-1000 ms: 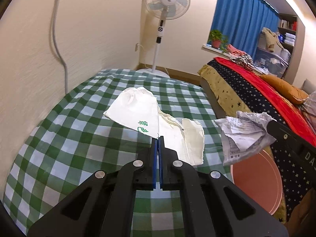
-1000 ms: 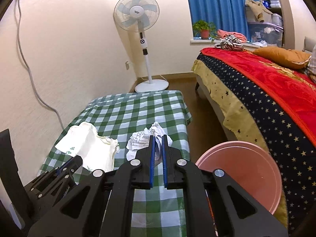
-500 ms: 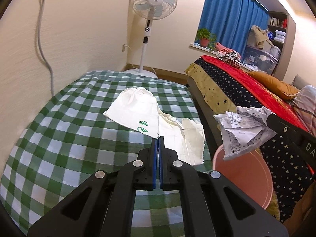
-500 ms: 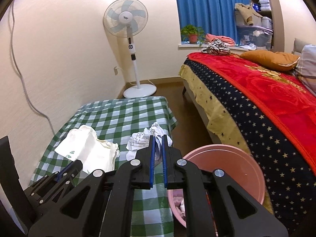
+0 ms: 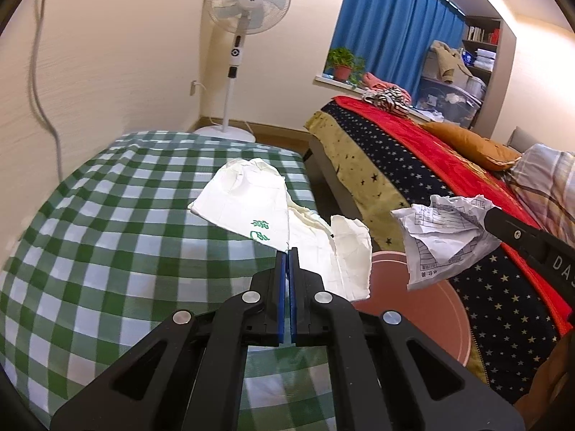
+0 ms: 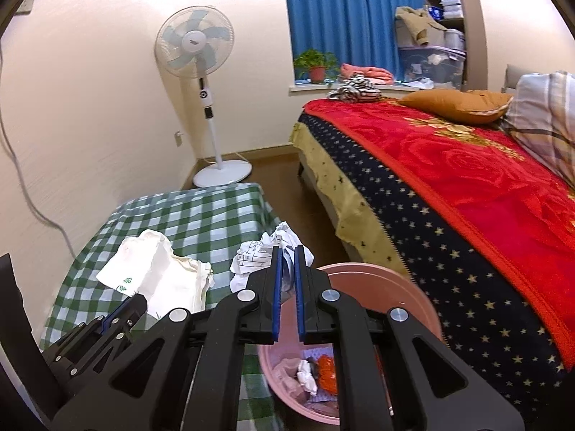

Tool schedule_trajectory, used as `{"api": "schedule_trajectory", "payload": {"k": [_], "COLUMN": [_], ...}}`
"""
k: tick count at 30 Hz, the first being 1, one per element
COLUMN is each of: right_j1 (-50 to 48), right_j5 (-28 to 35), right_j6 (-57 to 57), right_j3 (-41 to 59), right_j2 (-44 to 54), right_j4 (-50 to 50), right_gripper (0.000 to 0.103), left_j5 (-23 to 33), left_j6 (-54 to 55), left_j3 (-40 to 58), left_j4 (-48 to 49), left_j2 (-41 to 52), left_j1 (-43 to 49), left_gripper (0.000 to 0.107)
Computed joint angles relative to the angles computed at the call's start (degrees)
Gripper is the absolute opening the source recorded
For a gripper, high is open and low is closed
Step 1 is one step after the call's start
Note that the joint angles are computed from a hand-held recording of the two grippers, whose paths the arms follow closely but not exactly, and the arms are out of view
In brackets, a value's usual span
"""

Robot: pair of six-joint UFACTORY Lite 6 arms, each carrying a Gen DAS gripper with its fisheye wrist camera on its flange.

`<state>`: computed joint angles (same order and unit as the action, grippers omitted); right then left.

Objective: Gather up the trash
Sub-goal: 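Carry the white paper bag and crumpled paper over the pink bin with both tools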

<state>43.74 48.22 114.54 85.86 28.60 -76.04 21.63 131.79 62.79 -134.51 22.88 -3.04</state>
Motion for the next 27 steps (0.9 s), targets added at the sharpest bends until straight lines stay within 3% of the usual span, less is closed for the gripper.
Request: {"api": "schedule_trajectory", "payload": {"k": [27], "right_j1": [-3.4], "right_j5": [4.7], "right_j6": [3.4], "right_j3": [-9.6], "right_j2": [-7.4], "right_j4": [2.2], "right_gripper": [0.007], "left_j5": [3.2], "left_j6": [-9.1], "left_j3": [1.2], "left_j4": [13.2], "left_j2": [0.7], "left_j1": [-4.1], "left_gripper": [0.001]}}
